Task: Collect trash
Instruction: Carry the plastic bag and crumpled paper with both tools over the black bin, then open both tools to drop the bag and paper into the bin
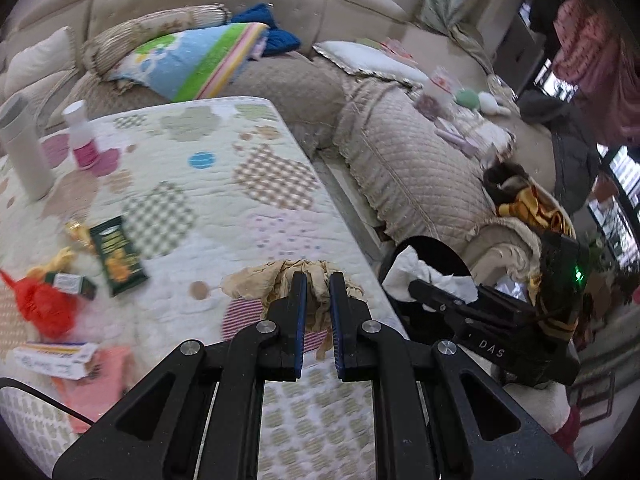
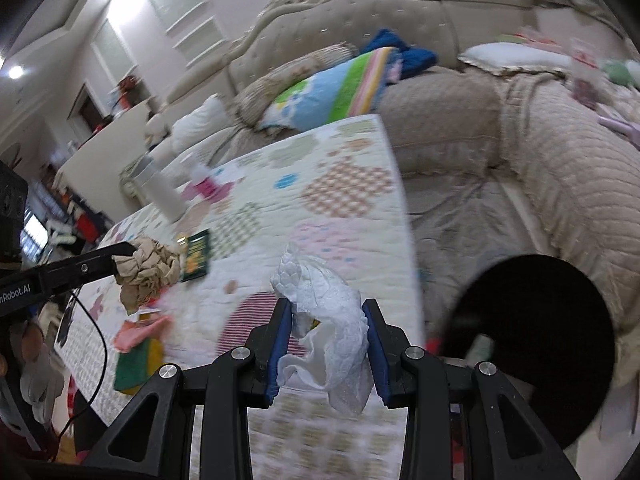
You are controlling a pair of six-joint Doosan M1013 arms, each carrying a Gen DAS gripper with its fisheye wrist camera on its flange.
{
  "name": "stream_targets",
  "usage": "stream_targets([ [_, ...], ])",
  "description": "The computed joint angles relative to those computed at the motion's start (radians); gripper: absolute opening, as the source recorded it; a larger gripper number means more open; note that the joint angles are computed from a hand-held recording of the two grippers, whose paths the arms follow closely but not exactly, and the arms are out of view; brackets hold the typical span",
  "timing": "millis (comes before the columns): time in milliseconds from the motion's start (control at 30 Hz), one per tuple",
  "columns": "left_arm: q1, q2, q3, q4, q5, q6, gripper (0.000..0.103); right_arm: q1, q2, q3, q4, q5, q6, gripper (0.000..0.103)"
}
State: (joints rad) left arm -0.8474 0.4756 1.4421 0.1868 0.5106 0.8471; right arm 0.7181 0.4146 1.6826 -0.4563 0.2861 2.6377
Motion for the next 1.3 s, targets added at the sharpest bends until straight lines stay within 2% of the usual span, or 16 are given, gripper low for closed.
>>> stream_targets([
  [167,-0.023,0.051,-0.071,-0.017,0.038,0.054,0.009,-0.023,-0.037,0.061,-0.121,0.008,0.168,0.035],
  [467,-0.041,0.134,-0.179,-0.105,0.088,0.159,0.009,-0.053,-0.068,0.124,-0.201,0.035,0.308,0.035],
  [900,-0.053,0.230,-0.304,-0.287,0.126,0.318,0.009,-0.073,-0.070,0.148,-0.238,0.111,0.395,0.035],
  [1300,-0.046,0.260,-0.333,-0.395,0.119,0.394,0.009,-0.080,-0.063,0.150,-0.267,0.145,0.444,0.035],
])
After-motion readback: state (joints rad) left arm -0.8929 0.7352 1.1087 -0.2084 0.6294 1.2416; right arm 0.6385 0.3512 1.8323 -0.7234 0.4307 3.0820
